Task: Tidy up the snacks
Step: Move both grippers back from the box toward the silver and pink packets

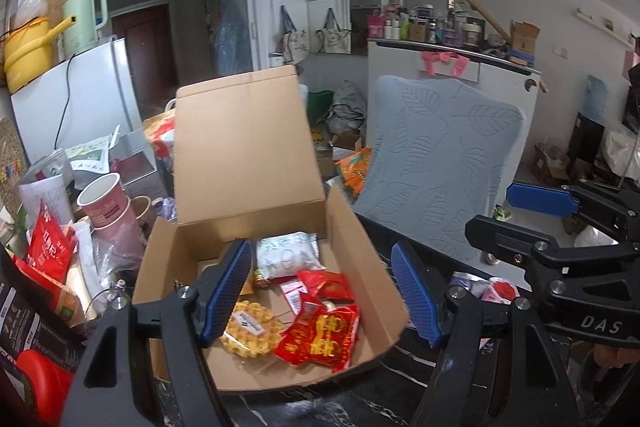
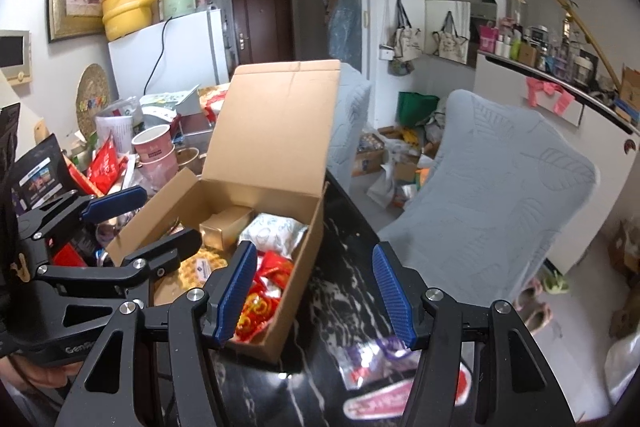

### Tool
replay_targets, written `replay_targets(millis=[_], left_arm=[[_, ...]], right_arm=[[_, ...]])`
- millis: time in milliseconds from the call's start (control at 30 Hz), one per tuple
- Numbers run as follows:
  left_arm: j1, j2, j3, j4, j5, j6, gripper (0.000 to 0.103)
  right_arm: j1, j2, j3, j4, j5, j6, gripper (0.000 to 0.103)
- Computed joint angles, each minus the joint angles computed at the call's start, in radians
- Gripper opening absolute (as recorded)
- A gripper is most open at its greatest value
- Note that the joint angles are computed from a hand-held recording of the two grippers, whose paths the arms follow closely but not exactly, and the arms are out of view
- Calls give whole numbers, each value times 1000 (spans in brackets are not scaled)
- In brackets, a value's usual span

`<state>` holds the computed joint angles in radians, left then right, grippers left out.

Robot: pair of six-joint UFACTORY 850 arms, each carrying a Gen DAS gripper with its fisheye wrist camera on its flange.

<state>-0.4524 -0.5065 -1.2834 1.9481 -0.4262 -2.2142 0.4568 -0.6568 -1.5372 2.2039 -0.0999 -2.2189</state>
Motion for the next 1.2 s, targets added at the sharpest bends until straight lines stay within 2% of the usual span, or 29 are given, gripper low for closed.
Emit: replay_targets(millis=[200, 300, 433, 567, 633, 867, 967, 1200], left_arm=[[-28, -9, -6, 36, 33, 3, 72], [-44, -21, -15, 35, 43, 28, 72], [-55, -41, -34, 54, 94, 23, 72], [-70, -59, -45, 83, 119, 0, 72], [-76, -68, -49, 73, 130, 7, 72], [-108, -115, -95, 56, 164, 27, 72], [-116, -137, -113, 66, 188, 8, 72], [-132, -206, -183, -211, 220, 251, 72]], right_arm=[[-17, 47, 90, 371, -9, -350, 61], [-31, 63, 127, 411, -12, -374, 61], [-51, 79, 166, 468, -12, -406, 61], [-69, 87, 203, 622, -16, -532, 61], [-79, 89, 220, 602, -12, -503, 61], [-117, 93, 272, 314, -24, -195, 61], [-131, 99, 294, 368, -26, -247, 60], [-165, 95, 329, 342, -42, -231, 60]])
